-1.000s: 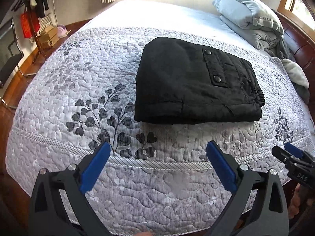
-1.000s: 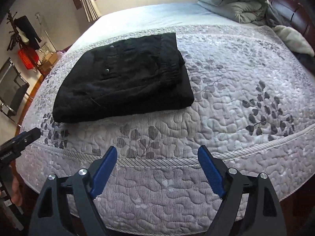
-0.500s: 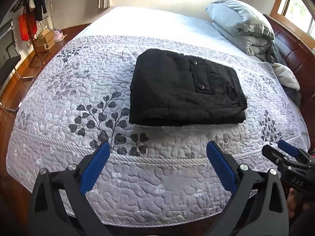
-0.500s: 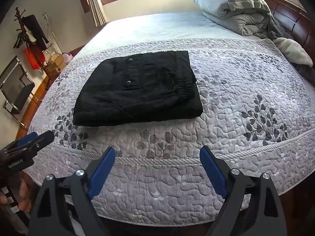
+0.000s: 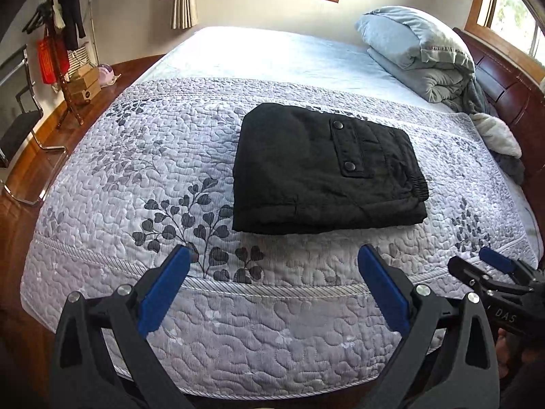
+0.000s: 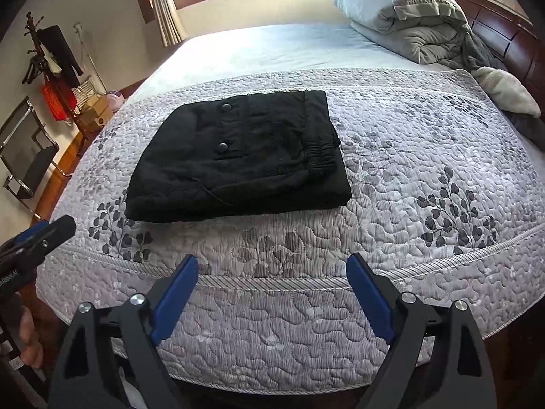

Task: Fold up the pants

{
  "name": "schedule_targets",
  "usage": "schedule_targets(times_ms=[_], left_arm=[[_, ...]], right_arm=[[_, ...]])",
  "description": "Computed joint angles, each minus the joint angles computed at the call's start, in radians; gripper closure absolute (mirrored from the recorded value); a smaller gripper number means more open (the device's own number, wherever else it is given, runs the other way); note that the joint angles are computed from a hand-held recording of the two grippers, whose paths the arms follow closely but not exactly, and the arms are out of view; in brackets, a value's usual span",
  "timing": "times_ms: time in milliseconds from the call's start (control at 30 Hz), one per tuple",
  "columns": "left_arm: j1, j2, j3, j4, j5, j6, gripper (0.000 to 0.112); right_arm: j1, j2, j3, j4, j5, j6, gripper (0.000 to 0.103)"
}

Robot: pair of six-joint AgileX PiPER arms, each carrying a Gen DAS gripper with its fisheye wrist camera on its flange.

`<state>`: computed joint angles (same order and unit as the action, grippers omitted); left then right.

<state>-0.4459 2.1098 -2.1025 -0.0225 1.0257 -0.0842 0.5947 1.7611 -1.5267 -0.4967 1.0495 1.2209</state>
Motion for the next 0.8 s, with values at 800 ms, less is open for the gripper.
schedule_targets(times_ms=[800], left_arm=[[-0.017, 0.036, -0.033, 0.042, 0.018, -0.002, 0.014]], right_arm=[[-0.016, 0.017, -0.014, -0.013, 0.021, 0.006, 0.013]])
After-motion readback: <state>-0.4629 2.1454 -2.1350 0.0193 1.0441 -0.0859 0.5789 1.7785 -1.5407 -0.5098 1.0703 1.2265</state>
